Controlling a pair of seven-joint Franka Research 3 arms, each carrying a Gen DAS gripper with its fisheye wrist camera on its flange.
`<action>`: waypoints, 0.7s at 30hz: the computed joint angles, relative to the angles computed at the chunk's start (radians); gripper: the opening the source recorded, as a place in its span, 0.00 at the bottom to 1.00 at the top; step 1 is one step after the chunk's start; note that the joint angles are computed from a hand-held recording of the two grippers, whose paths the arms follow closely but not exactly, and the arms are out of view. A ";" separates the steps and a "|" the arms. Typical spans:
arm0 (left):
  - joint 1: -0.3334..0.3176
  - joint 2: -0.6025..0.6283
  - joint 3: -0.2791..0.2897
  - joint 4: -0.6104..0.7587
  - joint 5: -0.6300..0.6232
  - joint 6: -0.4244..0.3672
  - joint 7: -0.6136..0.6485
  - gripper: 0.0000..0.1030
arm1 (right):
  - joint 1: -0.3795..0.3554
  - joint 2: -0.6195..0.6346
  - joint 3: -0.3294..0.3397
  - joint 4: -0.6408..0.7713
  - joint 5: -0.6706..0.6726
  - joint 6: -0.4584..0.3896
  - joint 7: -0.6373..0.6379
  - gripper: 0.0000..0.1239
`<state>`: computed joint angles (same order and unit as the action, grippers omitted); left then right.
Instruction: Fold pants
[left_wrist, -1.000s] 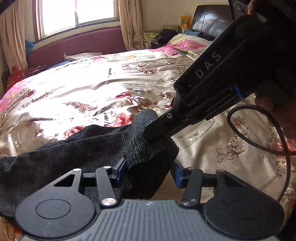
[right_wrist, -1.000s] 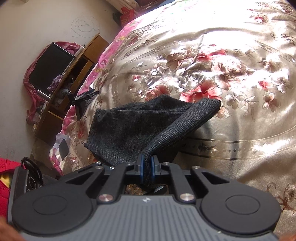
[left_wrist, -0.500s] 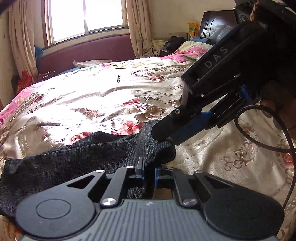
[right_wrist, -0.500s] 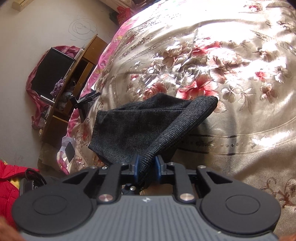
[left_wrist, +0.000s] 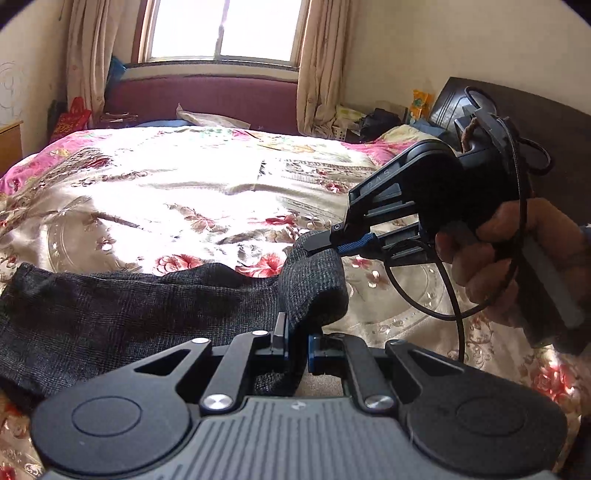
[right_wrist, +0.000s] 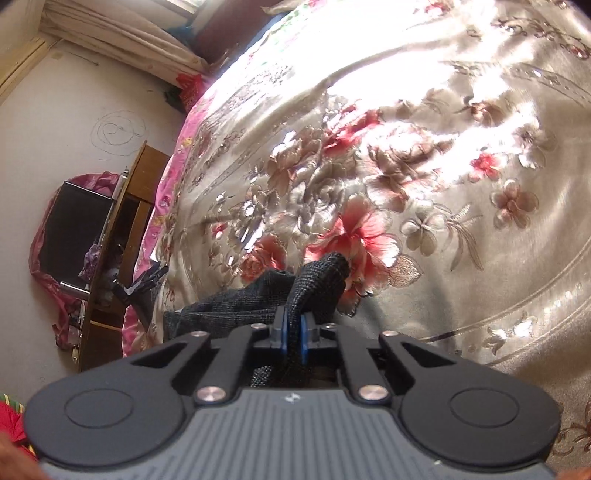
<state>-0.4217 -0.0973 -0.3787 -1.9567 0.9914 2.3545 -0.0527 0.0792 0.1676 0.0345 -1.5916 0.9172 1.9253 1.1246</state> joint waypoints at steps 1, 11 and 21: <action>0.004 -0.022 0.003 -0.016 0.011 0.004 -0.028 0.24 | 0.005 -0.001 0.006 0.011 0.007 0.002 -0.007 0.06; 0.116 -0.338 0.018 -0.289 -0.080 0.075 -0.216 0.24 | 0.125 0.061 0.091 0.130 0.016 0.040 -0.016 0.06; 0.193 -0.552 0.066 -0.620 -0.304 0.230 -0.282 0.25 | 0.207 0.048 0.116 0.080 -0.078 0.092 -0.073 0.25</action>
